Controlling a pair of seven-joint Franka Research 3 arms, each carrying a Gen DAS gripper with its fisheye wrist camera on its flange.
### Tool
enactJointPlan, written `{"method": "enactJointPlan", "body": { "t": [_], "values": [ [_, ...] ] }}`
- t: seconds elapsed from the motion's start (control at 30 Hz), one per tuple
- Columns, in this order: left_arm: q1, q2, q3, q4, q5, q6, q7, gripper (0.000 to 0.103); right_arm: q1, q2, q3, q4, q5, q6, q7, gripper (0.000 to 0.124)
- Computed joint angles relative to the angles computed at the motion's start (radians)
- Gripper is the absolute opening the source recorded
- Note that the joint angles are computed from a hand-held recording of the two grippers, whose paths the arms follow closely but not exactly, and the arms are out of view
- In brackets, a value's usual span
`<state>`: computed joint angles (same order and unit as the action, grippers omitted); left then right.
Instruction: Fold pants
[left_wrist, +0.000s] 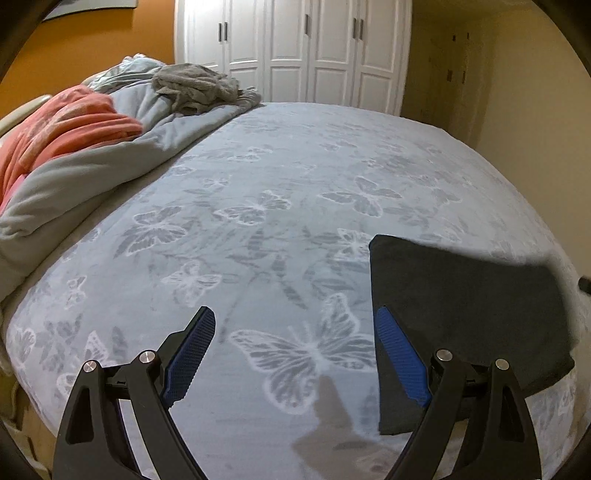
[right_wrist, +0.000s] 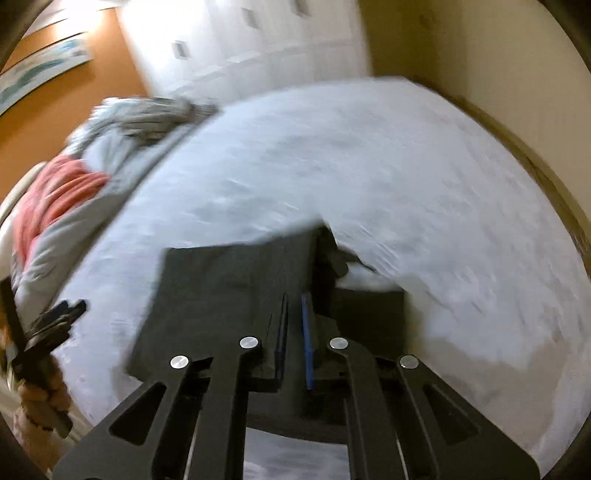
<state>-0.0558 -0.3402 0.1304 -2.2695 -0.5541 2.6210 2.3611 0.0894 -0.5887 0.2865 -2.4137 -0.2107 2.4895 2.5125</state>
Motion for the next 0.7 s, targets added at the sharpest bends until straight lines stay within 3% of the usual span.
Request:
{"method": "enactJointPlan", "body": {
  "t": [0.1, 0.23, 0.37, 0.5, 0.6, 0.67, 0.7],
  "values": [
    [-0.014, -0.013, -0.018, -0.011, 0.008, -0.006, -0.008, 0.086, -0.002, -0.020, -0.012, -0.028, 0.004, -0.027, 0.002, 0.006],
    [-0.043, -0.027, -0.019, -0.010, -0.017, -0.038, -0.019, 0.086, 0.003, -0.083, -0.024, -0.074, 0.022, 0.027, -0.009, 0.013],
    [-0.077, -0.047, -0.017, -0.026, -0.051, -0.073, 0.013, 0.086, 0.065, -0.078, -0.082, -0.120, 0.147, 0.084, -0.071, 0.022],
    [-0.116, -0.088, -0.009, -0.064, -0.073, -0.139, 0.115, 0.086, 0.115, -0.015, -0.104, -0.107, 0.240, 0.047, -0.160, 0.040],
    [-0.133, -0.121, -0.010, -0.099, -0.080, -0.163, 0.181, 0.087, 0.159, 0.039, -0.124, -0.115, 0.318, 0.078, -0.220, 0.055],
    [-0.140, -0.140, -0.021, -0.127, -0.071, -0.151, 0.206, 0.087, 0.140, 0.084, -0.101, -0.100, 0.315, 0.079, -0.208, 0.053],
    [-0.143, -0.146, -0.026, -0.137, -0.067, -0.141, 0.209, 0.087, 0.126, 0.086, -0.083, -0.090, 0.291, 0.082, -0.198, 0.039]
  ]
}}
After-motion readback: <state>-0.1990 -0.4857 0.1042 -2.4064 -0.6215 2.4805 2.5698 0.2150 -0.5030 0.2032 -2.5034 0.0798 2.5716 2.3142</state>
